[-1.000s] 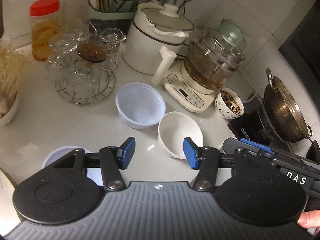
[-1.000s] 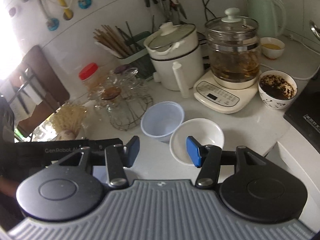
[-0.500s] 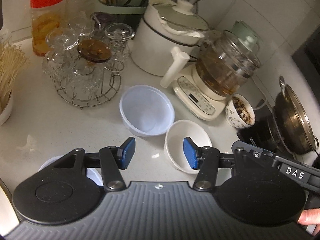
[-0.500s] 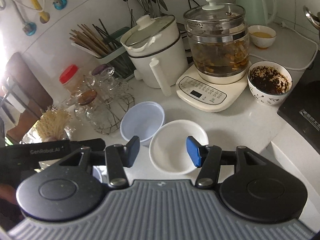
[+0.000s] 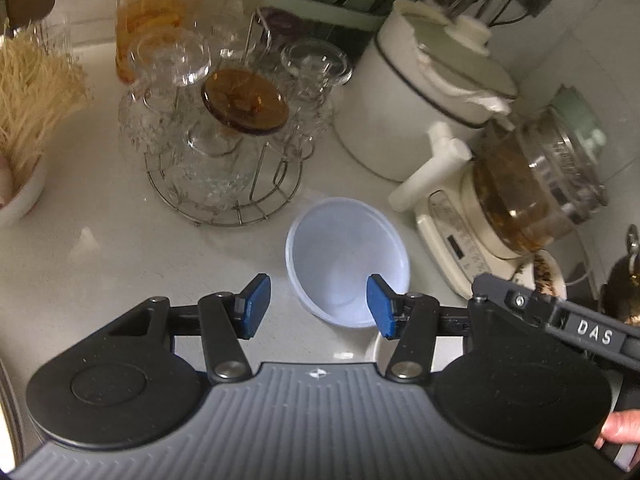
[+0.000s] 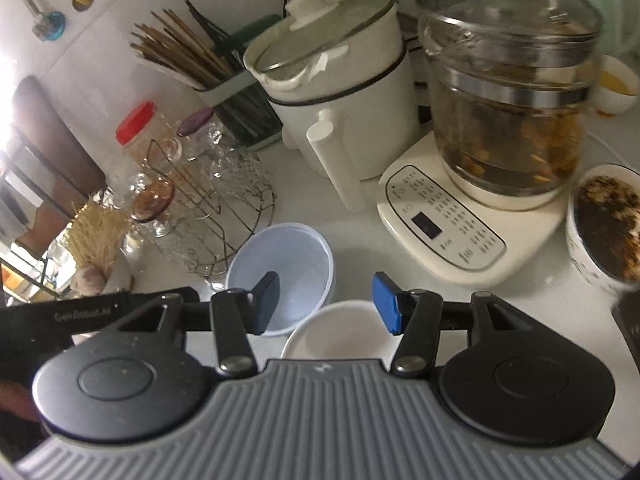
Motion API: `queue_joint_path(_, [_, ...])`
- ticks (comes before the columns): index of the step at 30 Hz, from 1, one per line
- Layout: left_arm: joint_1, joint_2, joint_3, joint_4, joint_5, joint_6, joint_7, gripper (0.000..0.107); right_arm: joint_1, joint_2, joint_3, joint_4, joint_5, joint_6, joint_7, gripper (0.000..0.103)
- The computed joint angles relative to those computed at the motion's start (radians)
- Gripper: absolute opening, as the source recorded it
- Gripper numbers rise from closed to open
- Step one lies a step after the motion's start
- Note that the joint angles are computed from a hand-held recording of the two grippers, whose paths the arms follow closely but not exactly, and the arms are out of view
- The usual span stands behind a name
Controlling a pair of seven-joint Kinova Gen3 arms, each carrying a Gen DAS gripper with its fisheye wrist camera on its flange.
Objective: Organize plates and bowls
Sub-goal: 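Move both grippers to the white plastic bowl beside the rice cooker, then close both grippers on the rim of the white plastic bowl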
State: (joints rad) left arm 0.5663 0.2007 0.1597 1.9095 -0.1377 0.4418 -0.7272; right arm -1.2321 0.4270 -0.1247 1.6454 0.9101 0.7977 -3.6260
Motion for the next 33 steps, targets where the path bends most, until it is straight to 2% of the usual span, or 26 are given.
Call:
queue_joint_path(6, [0.046,0.066,-0.041,-0.037,-0.046,0.004,0.095,0.059,0.087,0.01,0.007,0.036,-0.039,-0.148,0.087,0.054])
queue_joint_path(13, [0.075,0.12,-0.082,-0.042,-0.065,-0.031,0.159,0.057,0.172,0.054,0.017,0.028,-0.167,-0.295,0.29,0.038])
queue_joint_path(15, [0.126,0.139,-0.129,-0.057,-0.101,-0.018,0.219,0.047,0.199,0.066,0.011,0.025,-0.21,-0.328,0.356,0.031])
queue_joint_path(16, [0.134,0.149,-0.133,-0.068,-0.112,-0.007,0.235,0.044,0.214,0.07,0.007,0.025,-0.235,-0.346,0.384,0.025])
queue_joint_path(20, [0.145,0.171,-0.142,-0.068,-0.133,-0.04,0.27,0.034,0.227,0.087,0.028,0.025,-0.301,-0.396,0.454,0.018])
queue_joint_path(25, [0.123,0.204,-0.122,-0.091,-0.109,-0.039,0.234,0.031,0.271,0.111,0.004,0.013,-0.395,-0.436,0.582,0.018])
queue_joint_path(33, [0.175,0.196,-0.18,-0.099,-0.144,-0.029,0.291,0.031,0.28,0.117,0.019,0.0,-0.497,-0.462,0.732,0.018])
